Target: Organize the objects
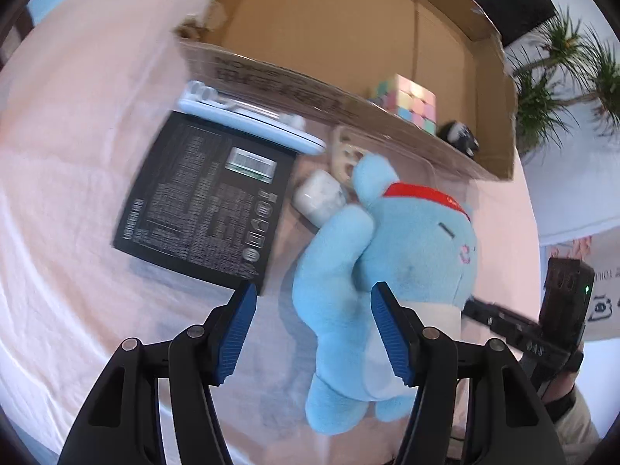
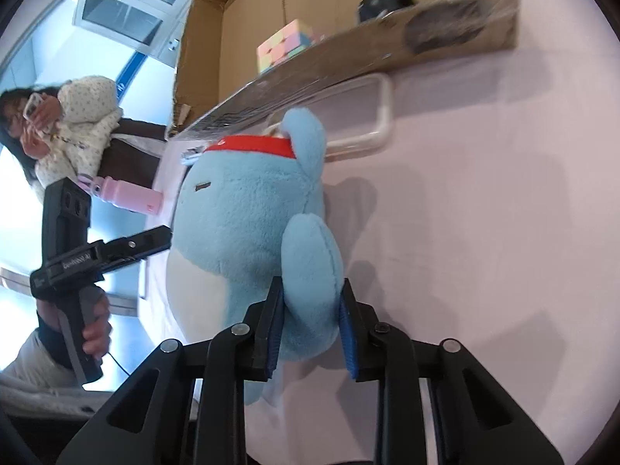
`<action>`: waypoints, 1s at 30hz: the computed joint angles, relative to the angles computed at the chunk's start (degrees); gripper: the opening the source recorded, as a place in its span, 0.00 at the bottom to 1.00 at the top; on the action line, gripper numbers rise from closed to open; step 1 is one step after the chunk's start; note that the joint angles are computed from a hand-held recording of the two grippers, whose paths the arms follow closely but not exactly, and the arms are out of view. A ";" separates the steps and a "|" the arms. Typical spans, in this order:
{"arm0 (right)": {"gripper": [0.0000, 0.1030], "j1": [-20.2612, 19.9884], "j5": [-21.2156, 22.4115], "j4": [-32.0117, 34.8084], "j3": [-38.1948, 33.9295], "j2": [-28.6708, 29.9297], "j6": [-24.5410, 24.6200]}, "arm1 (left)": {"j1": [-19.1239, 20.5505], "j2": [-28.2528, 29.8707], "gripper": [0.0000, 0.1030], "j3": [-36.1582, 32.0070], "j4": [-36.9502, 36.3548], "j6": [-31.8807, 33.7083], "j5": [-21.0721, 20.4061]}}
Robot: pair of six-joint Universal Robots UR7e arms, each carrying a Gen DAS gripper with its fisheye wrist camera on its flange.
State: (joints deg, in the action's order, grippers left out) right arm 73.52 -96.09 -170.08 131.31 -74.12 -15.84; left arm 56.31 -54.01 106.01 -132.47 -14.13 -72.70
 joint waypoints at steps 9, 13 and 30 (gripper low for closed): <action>0.19 -1.40 -1.06 6.21 -1.21 -4.53 1.95 | -0.71 2.42 0.58 -0.96 -0.68 -0.68 2.06; 0.25 -0.36 1.68 3.95 -1.02 -0.56 5.92 | -0.54 3.13 0.51 -1.48 -0.82 0.19 2.53; 0.31 -0.34 2.06 3.40 -3.20 4.79 9.51 | -0.41 5.61 0.30 -3.05 1.87 0.44 1.71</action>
